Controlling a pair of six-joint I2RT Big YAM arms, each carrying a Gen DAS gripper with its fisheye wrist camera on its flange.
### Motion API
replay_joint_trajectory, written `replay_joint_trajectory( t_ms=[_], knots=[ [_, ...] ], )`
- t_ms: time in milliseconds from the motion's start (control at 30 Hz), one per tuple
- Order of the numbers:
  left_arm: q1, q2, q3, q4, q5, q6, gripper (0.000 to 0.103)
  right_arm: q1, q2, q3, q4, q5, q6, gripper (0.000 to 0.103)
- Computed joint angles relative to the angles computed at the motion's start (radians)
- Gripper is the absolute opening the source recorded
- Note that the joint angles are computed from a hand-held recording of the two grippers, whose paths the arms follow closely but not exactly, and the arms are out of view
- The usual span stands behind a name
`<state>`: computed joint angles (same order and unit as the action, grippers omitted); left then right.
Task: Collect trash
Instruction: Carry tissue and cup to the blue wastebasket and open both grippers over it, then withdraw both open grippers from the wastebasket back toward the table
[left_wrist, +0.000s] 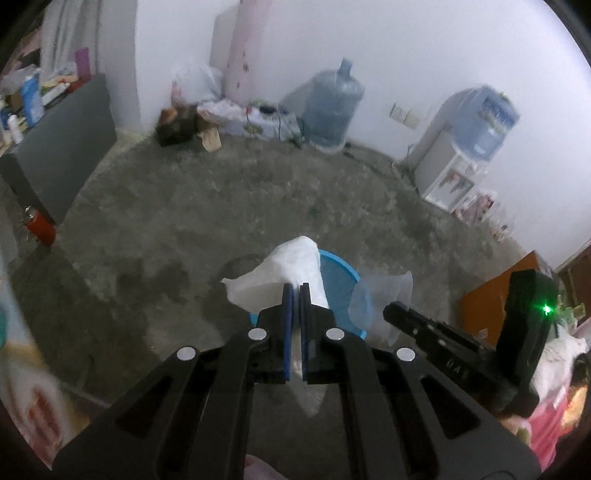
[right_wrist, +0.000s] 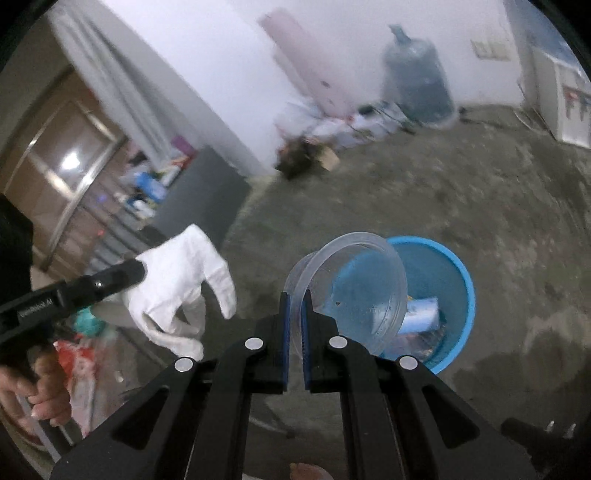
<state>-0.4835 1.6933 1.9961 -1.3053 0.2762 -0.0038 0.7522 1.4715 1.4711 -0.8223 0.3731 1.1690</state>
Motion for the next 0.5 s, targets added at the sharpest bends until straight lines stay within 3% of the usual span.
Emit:
replay_joint_trajectory(
  t_ms=[67,133,167,200,333,433,500],
  knots=[
    [-0.023,0.066,0.041,-0.011,-0.006,0.009,0.003,-0.038,0.02,-0.023,0.004,-0.069,0.002,0.006],
    [-0.042,0.136,0.093,-0.036,-0.045,0.022,0.025,-0.072,0.046,-0.039,0.0,-0.145,-0.006,0.012],
    [-0.052,0.166,0.108,-0.045,-0.086,0.02,0.054,-0.091,0.072,-0.036,-0.028,-0.182,0.006,0.028],
    [-0.061,0.178,0.108,-0.037,-0.116,0.015,0.059,-0.107,0.092,-0.035,-0.049,-0.214,0.018,0.045],
    [-0.083,0.198,0.096,-0.042,-0.17,0.056,0.059,-0.125,0.131,-0.045,-0.09,-0.257,0.053,0.047],
    [-0.077,0.161,0.054,-0.009,-0.174,0.067,0.065,-0.11,0.105,-0.081,-0.055,-0.226,0.113,0.048],
    [-0.068,0.136,0.038,0.0,-0.179,0.059,0.066,-0.089,0.099,-0.056,-0.096,-0.178,0.128,0.049]
  ],
)
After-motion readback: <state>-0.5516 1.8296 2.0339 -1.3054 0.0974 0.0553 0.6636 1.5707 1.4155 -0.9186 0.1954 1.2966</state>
